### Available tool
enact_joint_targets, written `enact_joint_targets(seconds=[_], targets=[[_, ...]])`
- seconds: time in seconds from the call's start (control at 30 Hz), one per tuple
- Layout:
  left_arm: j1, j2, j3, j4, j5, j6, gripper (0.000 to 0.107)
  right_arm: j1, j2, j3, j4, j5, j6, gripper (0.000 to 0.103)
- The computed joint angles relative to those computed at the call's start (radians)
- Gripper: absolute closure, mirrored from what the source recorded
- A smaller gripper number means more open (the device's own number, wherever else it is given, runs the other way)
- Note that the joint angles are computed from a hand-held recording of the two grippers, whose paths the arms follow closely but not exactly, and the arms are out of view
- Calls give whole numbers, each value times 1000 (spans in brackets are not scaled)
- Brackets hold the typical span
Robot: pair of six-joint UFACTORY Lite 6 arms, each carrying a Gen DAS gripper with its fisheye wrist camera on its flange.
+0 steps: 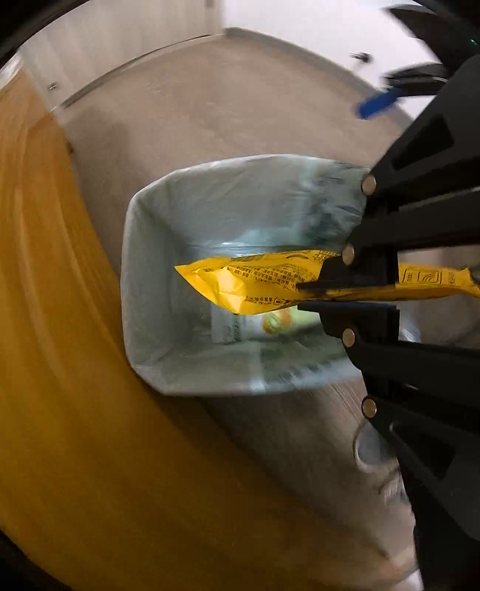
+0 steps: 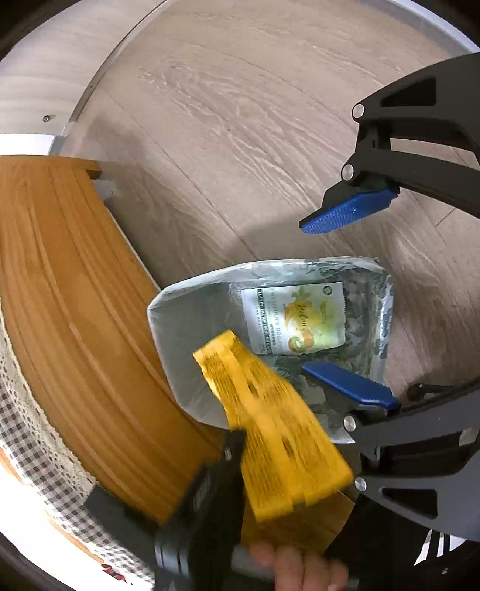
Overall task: Collect trash
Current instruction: 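Open the right tool over the wastebasket while the left tool releases the yellow wrapper into it, then move both tools back toward the trash pile on the bed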
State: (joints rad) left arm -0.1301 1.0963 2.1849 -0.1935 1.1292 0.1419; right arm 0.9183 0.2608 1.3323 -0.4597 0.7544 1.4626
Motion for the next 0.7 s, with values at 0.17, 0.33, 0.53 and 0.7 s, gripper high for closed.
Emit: enact_joint_targets(seconds=[0.17, 0.33, 0.53, 0.7], targets=[[-30, -2, -119, 90, -86, 21, 37, 6, 24, -14, 17, -25, 5, 34], [-29, -43, -167, 154, -92, 40, 36, -11, 34, -32, 49, -48, 1, 34], [-32, -107, -209, 192, -74, 41, 36, 1, 62, 19, 54, -12, -12, 34], [-19, -152, -197, 185, -42, 84, 36, 9, 86, 85, 62, 32, -43, 34]])
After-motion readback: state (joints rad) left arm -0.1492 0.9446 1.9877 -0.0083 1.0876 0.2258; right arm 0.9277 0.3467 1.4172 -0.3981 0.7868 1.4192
